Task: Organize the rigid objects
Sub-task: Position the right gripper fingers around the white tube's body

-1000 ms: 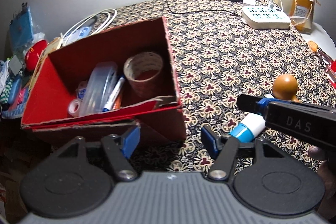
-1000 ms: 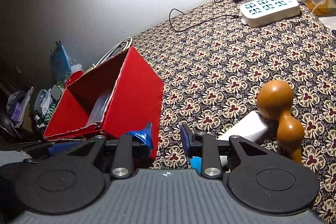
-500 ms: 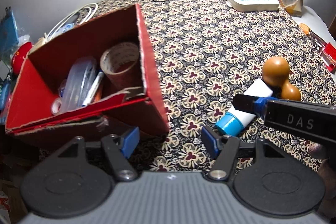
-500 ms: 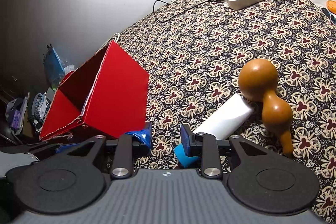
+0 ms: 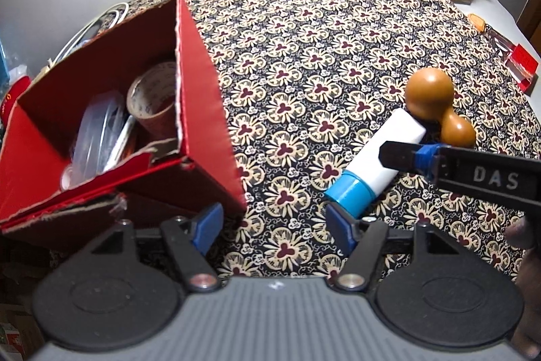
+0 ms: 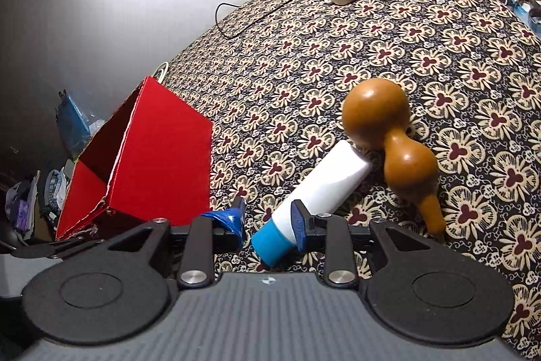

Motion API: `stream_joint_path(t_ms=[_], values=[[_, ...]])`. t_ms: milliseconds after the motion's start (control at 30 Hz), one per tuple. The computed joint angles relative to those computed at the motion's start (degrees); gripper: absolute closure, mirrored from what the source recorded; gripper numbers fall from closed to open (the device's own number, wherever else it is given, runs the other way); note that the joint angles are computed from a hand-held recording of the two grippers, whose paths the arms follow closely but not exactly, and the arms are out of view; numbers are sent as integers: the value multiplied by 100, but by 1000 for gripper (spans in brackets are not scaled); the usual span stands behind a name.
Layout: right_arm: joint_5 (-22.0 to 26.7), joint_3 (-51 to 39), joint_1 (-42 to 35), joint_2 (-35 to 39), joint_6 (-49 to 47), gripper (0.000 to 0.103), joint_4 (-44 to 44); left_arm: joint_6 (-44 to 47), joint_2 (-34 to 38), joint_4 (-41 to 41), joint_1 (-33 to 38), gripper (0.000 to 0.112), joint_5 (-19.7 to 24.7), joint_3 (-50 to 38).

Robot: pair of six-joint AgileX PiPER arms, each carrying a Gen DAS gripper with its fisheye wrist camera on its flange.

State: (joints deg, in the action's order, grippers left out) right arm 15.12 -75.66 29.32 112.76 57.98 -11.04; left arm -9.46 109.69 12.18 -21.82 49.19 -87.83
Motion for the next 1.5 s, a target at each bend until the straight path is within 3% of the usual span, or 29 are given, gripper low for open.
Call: stream_joint_path(t_ms=[300,533,967,1500], values=[[-93,404,-237,-160,349,91,2,546,86,-430,77,44,-222,65],[-21,383,-356,-90,368,90,102,1132,220,-606,-98,44,-660,115],[151,21,-575,236,-410,90,1125,1393,1115,-640,-258,43,-204,-778],[572,-602,-585,715,-732,90,1506,1756,1710,-1177,-73,43,310,-1539]])
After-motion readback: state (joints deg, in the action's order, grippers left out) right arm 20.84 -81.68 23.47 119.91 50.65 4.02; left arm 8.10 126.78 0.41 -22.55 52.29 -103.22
